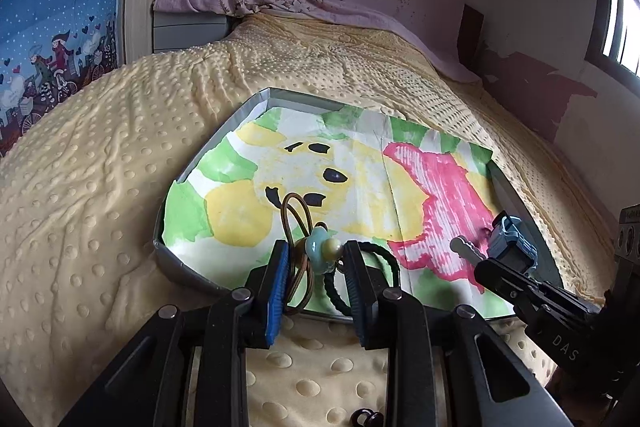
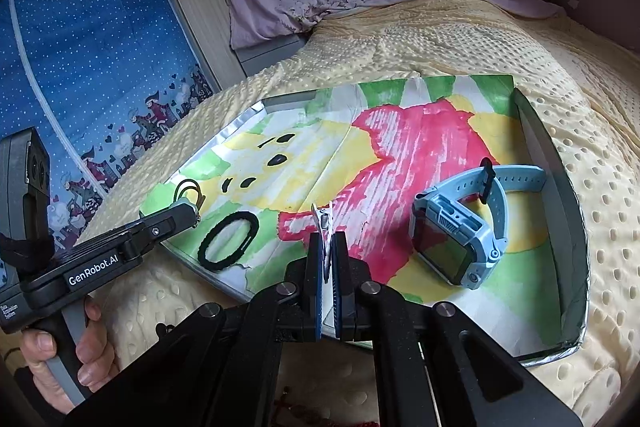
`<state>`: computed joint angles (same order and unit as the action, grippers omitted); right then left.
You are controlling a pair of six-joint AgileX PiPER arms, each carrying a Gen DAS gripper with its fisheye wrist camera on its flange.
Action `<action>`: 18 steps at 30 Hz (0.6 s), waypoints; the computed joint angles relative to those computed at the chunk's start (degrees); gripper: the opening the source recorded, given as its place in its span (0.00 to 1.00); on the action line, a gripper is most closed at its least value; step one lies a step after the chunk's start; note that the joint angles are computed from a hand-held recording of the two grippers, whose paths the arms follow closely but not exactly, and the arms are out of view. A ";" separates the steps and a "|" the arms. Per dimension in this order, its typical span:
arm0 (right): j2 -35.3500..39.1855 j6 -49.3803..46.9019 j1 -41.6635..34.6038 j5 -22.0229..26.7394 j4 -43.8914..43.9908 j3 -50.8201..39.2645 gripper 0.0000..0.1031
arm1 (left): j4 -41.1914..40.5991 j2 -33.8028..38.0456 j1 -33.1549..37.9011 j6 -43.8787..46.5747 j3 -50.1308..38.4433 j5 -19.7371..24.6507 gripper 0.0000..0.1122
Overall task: Organize jewelry
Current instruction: 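Carry the elastic with the left tool into the tray while the right tool releases the barrette there, then move the left tool to the beige claw clip while the right tool approaches the large silver ring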
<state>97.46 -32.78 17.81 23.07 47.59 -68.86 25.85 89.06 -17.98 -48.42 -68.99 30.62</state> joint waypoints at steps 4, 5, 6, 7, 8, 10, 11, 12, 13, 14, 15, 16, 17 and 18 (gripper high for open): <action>0.19 0.81 -0.03 0.08 -1.00 -0.32 0.04 | -2.33 -0.37 0.79 1.79 0.30 -0.63 0.25; 0.18 0.78 -0.11 0.07 -1.08 -0.32 0.04 | -2.10 -0.51 0.86 1.41 0.39 -0.71 0.27; 0.09 1.10 0.03 -0.15 -1.44 -0.22 0.05 | -0.72 -0.68 0.65 -0.03 0.45 -0.43 0.36; -0.10 0.74 -0.07 -0.24 -1.23 0.02 0.05 | 1.29 -0.71 0.42 -1.99 0.47 -0.24 0.50; -0.21 0.66 -0.16 -0.38 -1.27 0.13 0.05 | 3.72 -1.13 0.00 -4.42 0.90 -0.24 0.57; -0.70 0.47 -0.08 -0.94 -1.16 0.63 0.05 | 8.00 -1.69 -0.86 -8.82 1.39 0.50 0.63; -1.11 0.57 0.00 -1.42 -1.26 1.06 0.05 | 7.15 -1.80 -0.60 -8.12 1.40 0.41 0.63; -1.62 0.81 0.20 -2.08 -1.58 1.61 0.05 | 6.43 -2.00 -0.35 -7.79 1.58 0.18 0.63; -2.27 0.62 0.33 -2.83 -1.58 2.32 0.05 | 6.30 -2.38 -0.23 -7.99 1.96 -0.13 0.63; -3.04 0.36 0.51 -3.69 -1.53 3.18 0.05 | 6.50 -2.81 -0.26 -8.36 2.34 -0.34 0.63; -4.07 -0.50 0.61 -4.69 -0.90 4.33 0.07 | 6.87 -3.25 -0.46 -8.86 2.66 -0.29 0.63; -5.18 -1.53 0.64 -5.75 0.09 5.56 0.12 | 7.57 -3.69 -0.81 -9.63 2.98 -0.05 0.64; -6.28 -2.65 0.70 -6.69 1.30 6.73 0.16 | 8.67 -4.22 -1.31 -10.75 3.41 0.29 0.65; -7.50 -4.56 0.70 -7.62 3.26 8.04 0.26 | 10.27 -4.86 -1.99 -12.38 3.98 0.72 0.68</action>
